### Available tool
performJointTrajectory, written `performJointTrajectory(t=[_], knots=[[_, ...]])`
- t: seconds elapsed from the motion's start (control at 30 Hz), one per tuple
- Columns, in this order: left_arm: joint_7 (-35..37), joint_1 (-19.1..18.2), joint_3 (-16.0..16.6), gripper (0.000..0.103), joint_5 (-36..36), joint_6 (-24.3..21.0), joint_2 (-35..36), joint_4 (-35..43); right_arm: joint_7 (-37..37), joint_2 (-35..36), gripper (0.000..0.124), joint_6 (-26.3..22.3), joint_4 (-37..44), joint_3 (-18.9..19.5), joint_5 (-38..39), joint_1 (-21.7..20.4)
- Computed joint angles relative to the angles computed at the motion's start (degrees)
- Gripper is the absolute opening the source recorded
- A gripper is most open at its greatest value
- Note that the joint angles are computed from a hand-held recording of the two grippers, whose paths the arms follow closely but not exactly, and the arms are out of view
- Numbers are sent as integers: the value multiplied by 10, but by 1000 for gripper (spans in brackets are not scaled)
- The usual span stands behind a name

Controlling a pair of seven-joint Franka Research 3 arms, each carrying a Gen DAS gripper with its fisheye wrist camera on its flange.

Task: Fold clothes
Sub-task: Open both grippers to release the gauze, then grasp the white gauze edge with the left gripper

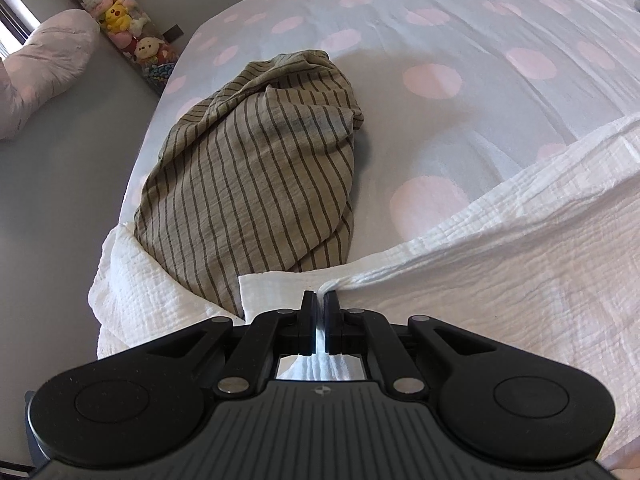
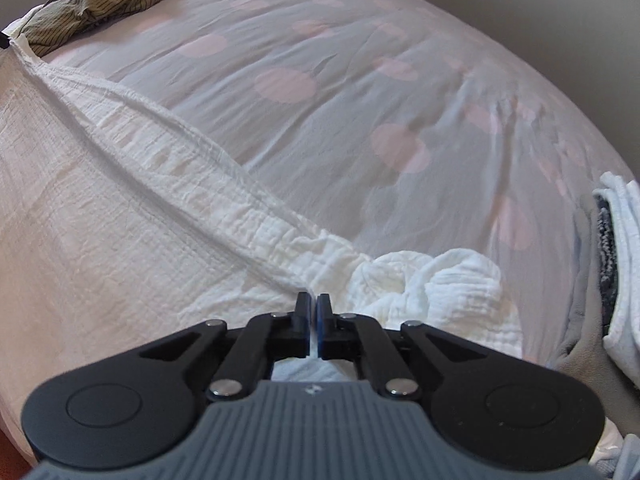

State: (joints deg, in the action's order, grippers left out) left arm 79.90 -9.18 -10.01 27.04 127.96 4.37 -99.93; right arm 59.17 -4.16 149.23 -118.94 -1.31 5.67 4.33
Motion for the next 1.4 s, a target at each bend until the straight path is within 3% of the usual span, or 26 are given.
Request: performJointTrajectory(t=[0.1, 0.37, 0.7, 0.83, 0.87, 0.93, 1.0, 1.03, 1.23, 1.4], knots=[[-6, -1, -1, 2, 8, 6, -5, 0, 46, -9, 2, 44, -3, 4, -29, -5], [-43, -8, 4, 2, 40, 4, 31, 43, 167, 52, 1, 56, 62, 3, -124, -5], [-49, -13, 13, 3, 26, -21, 96, 85, 229, 121, 2, 57, 96, -17, -141, 20], [-62, -15, 16, 15, 25, -22, 99, 80, 227, 121, 13, 68, 91, -16, -94, 16], [-66, -16, 16, 17, 28, -21, 97, 77, 227, 116, 16, 72, 87, -16, -78, 14], [-82, -18, 17, 33, 38, -9, 85, 62, 241, 99, 32, 89, 71, -19, -64, 12], [-100, -19, 16, 51, 51, 10, 64, 39, 259, 71, 33, 116, 41, -20, -48, 8], [-108, -19, 16, 55, 58, 19, 52, 27, 276, 55, 33, 127, 25, -20, -49, 6], [-127, -9, 7, 55, 58, 32, -19, -34, 402, -49, 39, 128, -73, 6, -73, -14], [-135, 9, 5, 58, 27, 26, -91, -91, 444, -130, 48, 158, -162, 26, 14, 5]])
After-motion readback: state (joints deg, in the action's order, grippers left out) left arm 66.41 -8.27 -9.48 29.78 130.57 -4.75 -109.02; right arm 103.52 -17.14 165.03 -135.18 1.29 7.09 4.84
